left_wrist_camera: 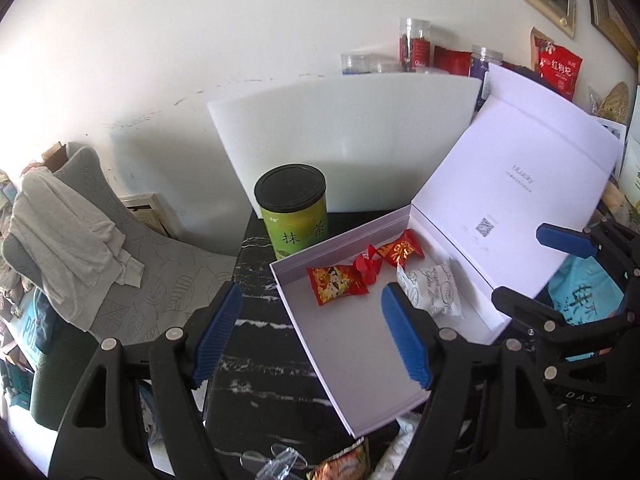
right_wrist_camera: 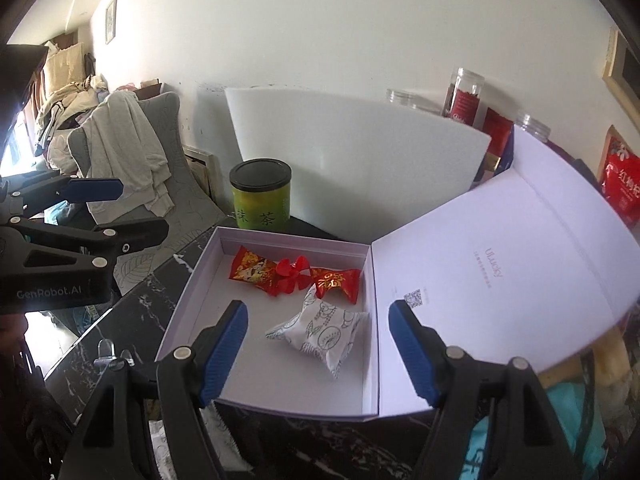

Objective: Organize objects
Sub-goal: 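Withdraw both tools from the box back toward the snack pile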

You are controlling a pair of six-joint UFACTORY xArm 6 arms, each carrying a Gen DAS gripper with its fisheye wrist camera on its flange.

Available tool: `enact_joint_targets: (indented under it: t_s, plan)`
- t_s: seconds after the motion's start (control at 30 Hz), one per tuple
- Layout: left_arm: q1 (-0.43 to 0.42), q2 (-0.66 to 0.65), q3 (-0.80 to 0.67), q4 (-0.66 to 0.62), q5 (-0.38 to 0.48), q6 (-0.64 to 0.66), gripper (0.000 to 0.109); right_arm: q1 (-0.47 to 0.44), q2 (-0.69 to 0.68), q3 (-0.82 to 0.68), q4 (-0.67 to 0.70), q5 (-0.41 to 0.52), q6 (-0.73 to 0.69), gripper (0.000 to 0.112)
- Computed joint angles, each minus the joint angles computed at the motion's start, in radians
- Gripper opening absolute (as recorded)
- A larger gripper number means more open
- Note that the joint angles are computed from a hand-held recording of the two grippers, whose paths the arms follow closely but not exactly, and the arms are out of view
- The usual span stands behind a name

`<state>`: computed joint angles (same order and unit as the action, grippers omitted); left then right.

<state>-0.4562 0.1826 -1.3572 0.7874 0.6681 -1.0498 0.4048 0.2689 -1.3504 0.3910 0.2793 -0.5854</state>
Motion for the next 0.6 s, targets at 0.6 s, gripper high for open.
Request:
enact_joint_targets:
  t_s: [0.6]
  plan:
    - [-0.121,-0.284,0.309,0.118,0.076,-0.239,0.074,0.082,-0.288,0.350,0.183,-0.098,-0.130,0.076]
